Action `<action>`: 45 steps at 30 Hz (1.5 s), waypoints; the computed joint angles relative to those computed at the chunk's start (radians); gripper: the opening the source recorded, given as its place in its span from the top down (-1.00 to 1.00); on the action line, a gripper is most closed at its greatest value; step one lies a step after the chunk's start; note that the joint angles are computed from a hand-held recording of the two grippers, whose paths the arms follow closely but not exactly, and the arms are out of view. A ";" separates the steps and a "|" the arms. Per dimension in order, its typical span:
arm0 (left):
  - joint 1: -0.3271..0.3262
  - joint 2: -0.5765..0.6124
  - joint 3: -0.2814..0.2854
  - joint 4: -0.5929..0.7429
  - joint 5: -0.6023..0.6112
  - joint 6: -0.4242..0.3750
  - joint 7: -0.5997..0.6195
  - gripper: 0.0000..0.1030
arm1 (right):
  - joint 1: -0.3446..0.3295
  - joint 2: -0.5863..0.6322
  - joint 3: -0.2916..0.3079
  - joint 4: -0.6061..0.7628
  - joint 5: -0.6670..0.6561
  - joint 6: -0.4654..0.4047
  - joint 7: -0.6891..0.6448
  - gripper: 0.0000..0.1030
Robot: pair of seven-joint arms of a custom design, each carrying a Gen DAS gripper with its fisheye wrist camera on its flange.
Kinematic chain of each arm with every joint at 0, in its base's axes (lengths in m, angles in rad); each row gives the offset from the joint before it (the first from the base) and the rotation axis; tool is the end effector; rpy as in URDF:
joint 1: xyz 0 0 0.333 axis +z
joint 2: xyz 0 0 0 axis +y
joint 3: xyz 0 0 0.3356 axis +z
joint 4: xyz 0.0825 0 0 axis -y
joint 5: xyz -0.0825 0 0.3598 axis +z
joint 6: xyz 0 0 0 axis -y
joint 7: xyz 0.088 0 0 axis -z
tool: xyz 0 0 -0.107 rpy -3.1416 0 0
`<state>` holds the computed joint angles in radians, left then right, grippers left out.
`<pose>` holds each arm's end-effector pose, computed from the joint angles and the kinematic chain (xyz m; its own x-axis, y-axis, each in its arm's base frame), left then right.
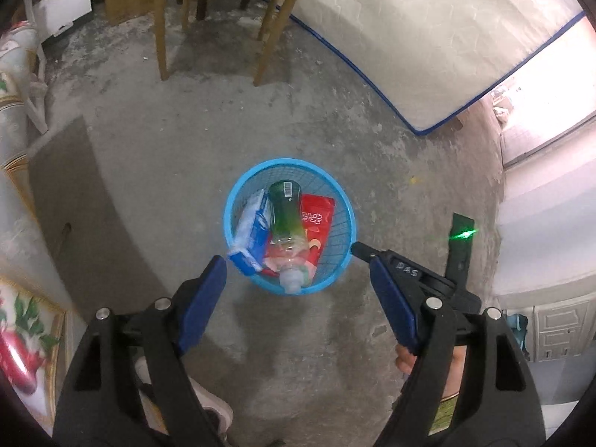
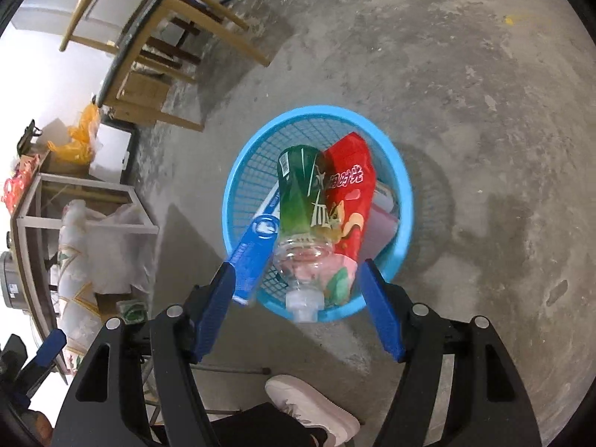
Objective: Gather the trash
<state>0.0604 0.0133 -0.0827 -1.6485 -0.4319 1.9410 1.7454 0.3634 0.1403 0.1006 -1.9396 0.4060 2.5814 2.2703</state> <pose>0.5666 -0.0407 0.6446 -0.1495 -0.9172 0.3694 -0.9499 0.0295 -0.3113 0.5506 0.2645 0.4980 -0.4028 -0.7376 -0.5419 -0.8455 0.5266 -0.0883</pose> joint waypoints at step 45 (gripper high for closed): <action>0.046 -0.986 0.161 -0.702 0.626 0.054 -0.390 -0.83 | 0.428 -0.168 0.281 0.336 -1.110 -0.570 0.320 -0.87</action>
<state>0.1066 -0.9723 0.0779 -2.3506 0.1946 1.9947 1.3552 0.7918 -0.0278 0.3812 -1.6037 -0.7037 2.0110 2.5907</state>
